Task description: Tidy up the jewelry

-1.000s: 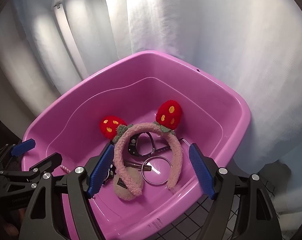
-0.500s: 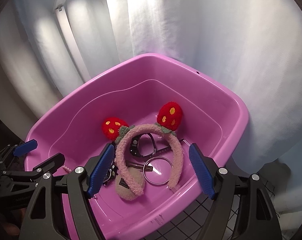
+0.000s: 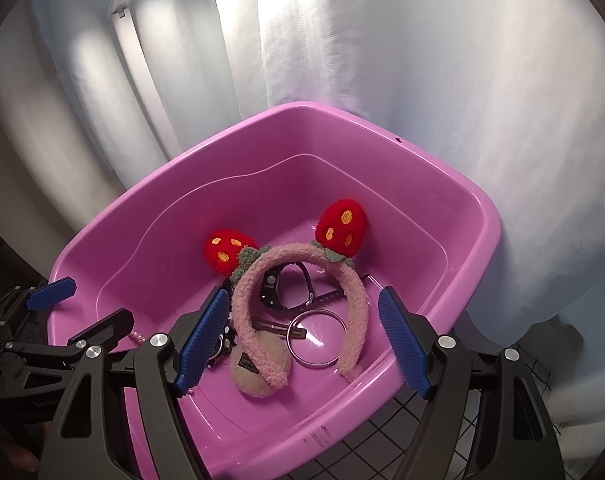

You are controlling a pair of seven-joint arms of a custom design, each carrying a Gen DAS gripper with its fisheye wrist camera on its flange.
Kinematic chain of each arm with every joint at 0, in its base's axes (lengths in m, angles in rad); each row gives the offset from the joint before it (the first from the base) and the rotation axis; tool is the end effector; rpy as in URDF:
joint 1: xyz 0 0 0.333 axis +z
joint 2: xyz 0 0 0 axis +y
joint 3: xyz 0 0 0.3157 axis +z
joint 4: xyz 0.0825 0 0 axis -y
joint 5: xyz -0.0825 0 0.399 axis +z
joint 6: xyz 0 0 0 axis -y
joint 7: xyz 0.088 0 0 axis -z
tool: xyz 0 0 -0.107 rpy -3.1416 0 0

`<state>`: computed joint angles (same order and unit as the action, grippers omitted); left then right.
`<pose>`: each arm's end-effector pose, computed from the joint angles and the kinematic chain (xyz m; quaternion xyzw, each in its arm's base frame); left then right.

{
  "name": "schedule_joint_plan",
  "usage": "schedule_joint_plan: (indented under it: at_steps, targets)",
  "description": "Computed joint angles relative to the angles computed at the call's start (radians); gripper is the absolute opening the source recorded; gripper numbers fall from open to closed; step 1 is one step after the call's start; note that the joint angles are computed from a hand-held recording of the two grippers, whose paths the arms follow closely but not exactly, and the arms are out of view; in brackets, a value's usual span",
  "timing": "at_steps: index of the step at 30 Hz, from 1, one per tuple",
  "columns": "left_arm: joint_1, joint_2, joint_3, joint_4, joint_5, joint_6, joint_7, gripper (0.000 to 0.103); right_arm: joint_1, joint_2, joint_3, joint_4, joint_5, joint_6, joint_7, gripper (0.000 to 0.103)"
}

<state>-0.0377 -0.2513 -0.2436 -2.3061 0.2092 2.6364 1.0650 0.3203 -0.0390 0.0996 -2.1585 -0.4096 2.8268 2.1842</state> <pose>0.5025 -0.1571 0.5007 -0.6951 0.6543 -0.2182 0.2026 0.5284 0.2585 0.4860 -0.7073 0.6072 -0.2132 0.2926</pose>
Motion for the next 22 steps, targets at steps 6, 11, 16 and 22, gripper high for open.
schedule_joint_plan:
  at_steps: [6,11,16,22]
  targets:
    - [-0.001,-0.008,-0.001,-0.011,-0.001,0.020,0.001,0.097,-0.001,0.001,0.000,0.000,0.002,0.001,0.000,0.074]
    - [0.002,-0.011,-0.004,-0.011,-0.001,0.022,0.002,0.097,-0.001,0.001,0.000,-0.002,-0.003,0.002,0.006,0.074]
    - [0.005,-0.013,-0.009,-0.006,0.005,0.006,-0.015,0.097,-0.003,-0.001,0.000,-0.006,-0.011,0.003,0.017,0.074]
    - [0.018,-0.026,-0.022,-0.012,0.055,0.022,-0.039,0.097,-0.003,-0.004,0.001,-0.010,-0.017,0.004,0.026,0.074]
